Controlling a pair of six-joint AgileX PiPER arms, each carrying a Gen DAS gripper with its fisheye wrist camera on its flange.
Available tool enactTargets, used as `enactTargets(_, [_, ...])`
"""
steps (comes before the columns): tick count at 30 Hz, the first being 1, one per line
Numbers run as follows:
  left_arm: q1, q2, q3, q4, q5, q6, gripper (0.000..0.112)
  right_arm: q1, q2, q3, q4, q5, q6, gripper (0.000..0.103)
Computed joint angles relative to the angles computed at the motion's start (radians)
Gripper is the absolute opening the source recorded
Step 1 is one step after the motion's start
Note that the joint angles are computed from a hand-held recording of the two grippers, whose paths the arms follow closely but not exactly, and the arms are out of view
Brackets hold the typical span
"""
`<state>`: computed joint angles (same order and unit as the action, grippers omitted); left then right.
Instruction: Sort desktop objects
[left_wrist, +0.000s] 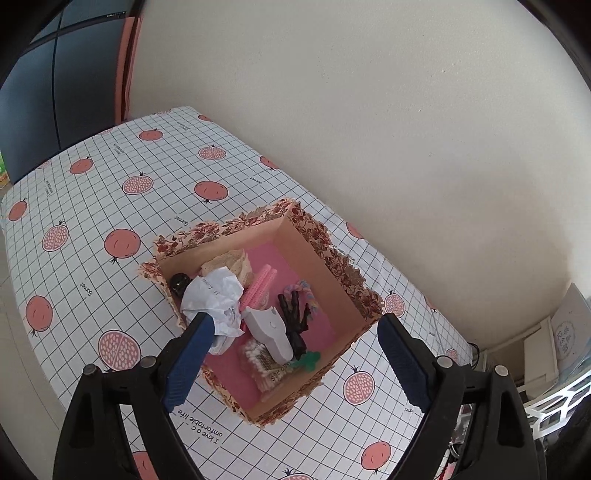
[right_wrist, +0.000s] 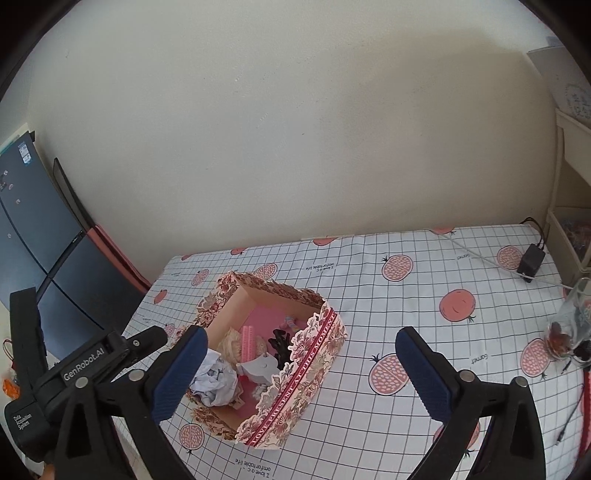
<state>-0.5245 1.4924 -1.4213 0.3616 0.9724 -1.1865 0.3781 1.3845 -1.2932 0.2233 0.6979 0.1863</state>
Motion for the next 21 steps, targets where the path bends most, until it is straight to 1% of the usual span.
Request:
enactTargets(3, [-0.033,-0.035,0.024,0.048,0.028,-0.028,0.091,0.027,-0.034,0.001,-0.066,0.026,0.05,0.103])
enactTargets(6, [-0.084,-0.061,0.05,0.117,0.066,-0.083,0.091,0.08,-0.072,0.01,-0.164,0.053,0.112,0.103])
enactTargets(11, [-0.172,-0.111,0.121,0.191,0.072,-0.141,0.091,0.13,-0.161,0.071,-0.278,0.072,0.203,0.103])
enactTargets(12, [-0.196,-0.117,0.133,0.217,0.082,-0.156,0.091,0.134,-0.178,0.084,-0.291,0.075,0.214,0.103])
enactTargets(15, [-0.292,-0.114,0.144,0.327,0.161,-0.213,0.091,0.136,-0.222,0.12,-0.305,0.085,0.215,0.103])
enactTargets(16, [-0.32,-0.114,0.149,0.353,0.173,-0.222,0.091,0.14,-0.231,0.13,-0.314,0.091,0.219,0.103])
enactTargets(19, [-0.372,-0.115,0.165,0.378,0.162,-0.216,0.091,0.154,-0.264,0.169,-0.348,0.098,0.232,0.103])
enactTargets(21, [-0.409,-0.105,0.168,0.4,0.169,-0.231,0.091,0.153,-0.287,0.196,-0.355,0.099,0.232,0.103])
